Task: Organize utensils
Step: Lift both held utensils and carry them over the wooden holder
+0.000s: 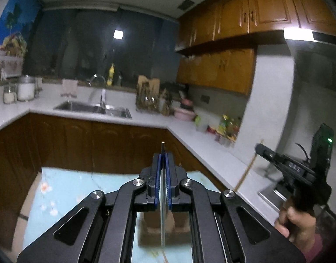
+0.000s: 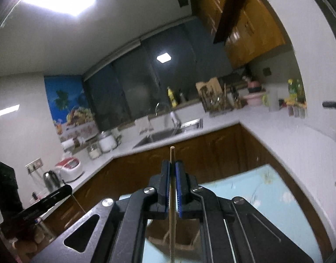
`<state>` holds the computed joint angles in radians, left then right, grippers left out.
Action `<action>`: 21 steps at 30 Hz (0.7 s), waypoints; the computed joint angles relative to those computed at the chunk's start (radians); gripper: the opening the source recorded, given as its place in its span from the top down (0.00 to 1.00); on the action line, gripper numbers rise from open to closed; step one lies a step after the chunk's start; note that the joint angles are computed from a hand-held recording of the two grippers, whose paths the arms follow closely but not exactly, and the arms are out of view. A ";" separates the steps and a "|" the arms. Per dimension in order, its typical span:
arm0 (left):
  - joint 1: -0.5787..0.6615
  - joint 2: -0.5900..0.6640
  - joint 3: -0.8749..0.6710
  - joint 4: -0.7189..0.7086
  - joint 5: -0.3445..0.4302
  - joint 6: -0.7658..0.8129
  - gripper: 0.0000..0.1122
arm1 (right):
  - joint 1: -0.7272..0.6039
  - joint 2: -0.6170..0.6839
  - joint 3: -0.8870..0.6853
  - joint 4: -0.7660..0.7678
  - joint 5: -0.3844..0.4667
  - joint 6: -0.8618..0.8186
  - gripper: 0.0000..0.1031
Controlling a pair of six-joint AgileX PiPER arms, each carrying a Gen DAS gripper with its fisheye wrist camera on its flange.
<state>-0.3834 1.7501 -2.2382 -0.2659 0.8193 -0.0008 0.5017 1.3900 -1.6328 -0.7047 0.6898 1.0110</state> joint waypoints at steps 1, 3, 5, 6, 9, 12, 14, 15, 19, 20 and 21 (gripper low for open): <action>0.000 0.028 -0.037 0.012 0.000 -0.013 0.97 | -0.008 0.015 -0.011 -0.017 -0.009 0.013 0.95; 0.000 0.102 -0.129 0.030 0.001 -0.048 0.97 | -0.008 0.044 -0.019 -0.075 -0.007 0.046 0.95; -0.001 0.149 -0.162 0.041 -0.013 -0.074 0.97 | -0.019 0.061 0.005 -0.122 -0.033 0.095 0.95; 0.002 0.164 -0.160 0.023 -0.025 -0.067 0.97 | -0.025 0.065 0.025 -0.135 -0.048 0.117 0.95; -0.007 0.197 -0.133 0.040 -0.056 -0.092 0.97 | -0.034 0.072 0.106 -0.201 -0.093 0.219 0.95; -0.017 0.187 -0.017 0.067 -0.135 -0.123 0.97 | -0.028 0.076 0.179 -0.293 -0.112 0.333 0.95; -0.021 0.165 0.081 0.064 -0.203 -0.123 0.97 | -0.024 0.076 0.217 -0.361 -0.125 0.410 0.95; -0.022 0.160 0.109 0.064 -0.220 -0.126 0.97 | -0.013 0.074 0.247 -0.432 -0.119 0.480 0.95; -0.028 0.169 0.162 0.080 -0.256 -0.154 0.97 | -0.004 0.069 0.326 -0.597 -0.116 0.664 0.95; -0.031 0.170 0.168 0.089 -0.257 -0.160 0.97 | -0.011 0.072 0.338 -0.592 -0.126 0.673 0.95; -0.032 0.172 0.180 0.082 -0.262 -0.152 0.97 | -0.019 0.076 0.339 -0.572 -0.136 0.665 0.95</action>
